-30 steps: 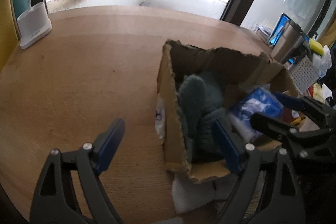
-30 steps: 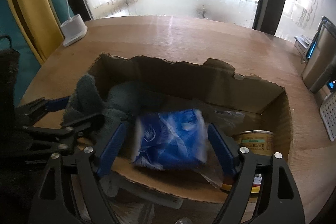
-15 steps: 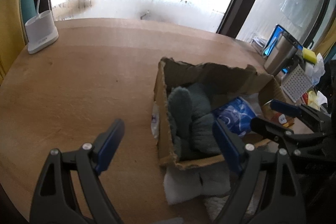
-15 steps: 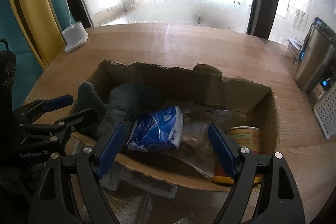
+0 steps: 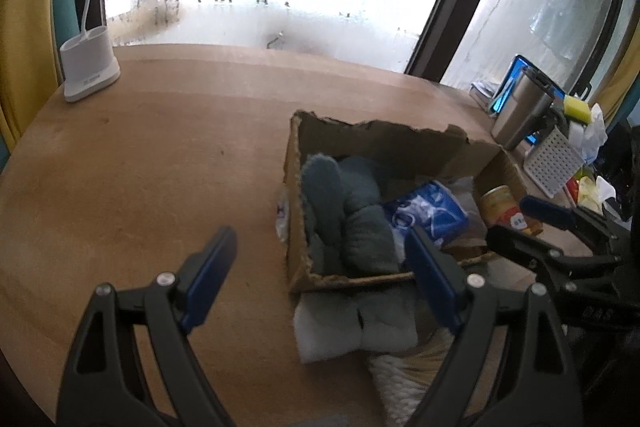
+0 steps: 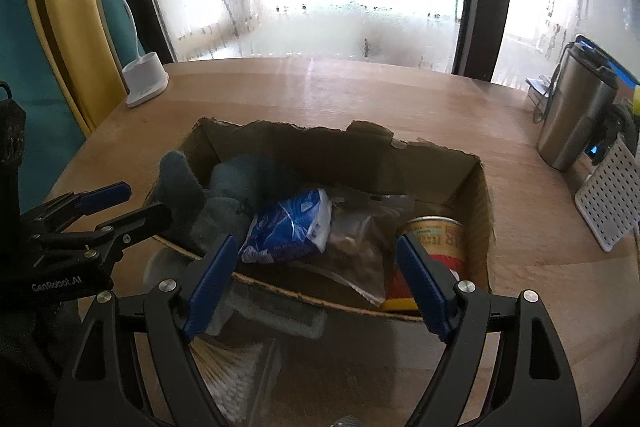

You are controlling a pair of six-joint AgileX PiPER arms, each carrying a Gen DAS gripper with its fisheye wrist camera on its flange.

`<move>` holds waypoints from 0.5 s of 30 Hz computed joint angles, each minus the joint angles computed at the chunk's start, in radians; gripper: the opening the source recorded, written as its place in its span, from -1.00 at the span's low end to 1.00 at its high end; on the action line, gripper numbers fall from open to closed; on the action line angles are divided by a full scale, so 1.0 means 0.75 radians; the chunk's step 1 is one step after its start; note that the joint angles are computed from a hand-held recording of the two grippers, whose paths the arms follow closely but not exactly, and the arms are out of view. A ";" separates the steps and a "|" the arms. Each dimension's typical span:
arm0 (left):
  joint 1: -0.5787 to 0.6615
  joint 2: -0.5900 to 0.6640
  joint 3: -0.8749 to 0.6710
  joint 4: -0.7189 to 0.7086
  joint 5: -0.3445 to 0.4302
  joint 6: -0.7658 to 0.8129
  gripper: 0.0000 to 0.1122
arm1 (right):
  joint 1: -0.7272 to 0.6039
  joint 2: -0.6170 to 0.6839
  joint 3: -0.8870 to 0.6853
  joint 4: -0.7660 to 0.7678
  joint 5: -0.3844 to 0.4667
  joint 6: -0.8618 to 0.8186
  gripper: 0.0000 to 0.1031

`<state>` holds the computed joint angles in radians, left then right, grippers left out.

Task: Organize objects
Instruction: 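Grasp the rolled white socks with the left tool while the right tool grasps the white-green wipes pack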

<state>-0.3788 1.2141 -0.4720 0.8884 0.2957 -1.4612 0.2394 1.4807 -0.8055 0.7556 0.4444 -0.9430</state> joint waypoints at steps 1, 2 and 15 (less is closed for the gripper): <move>-0.012 -0.004 0.002 0.008 0.008 -0.016 0.55 | -0.008 -0.008 0.008 0.008 0.004 -0.011 0.63; -0.017 -0.008 0.003 0.010 0.011 -0.020 0.55 | -0.009 -0.013 0.013 0.010 0.003 -0.012 0.63; -0.167 -0.036 0.042 0.154 0.080 -0.274 0.55 | -0.085 -0.092 0.093 0.059 0.041 -0.094 0.63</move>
<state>-0.5039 1.1872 -0.4406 1.0036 0.3558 -1.6664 0.1757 1.4118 -0.7354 0.7997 0.4754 -1.0136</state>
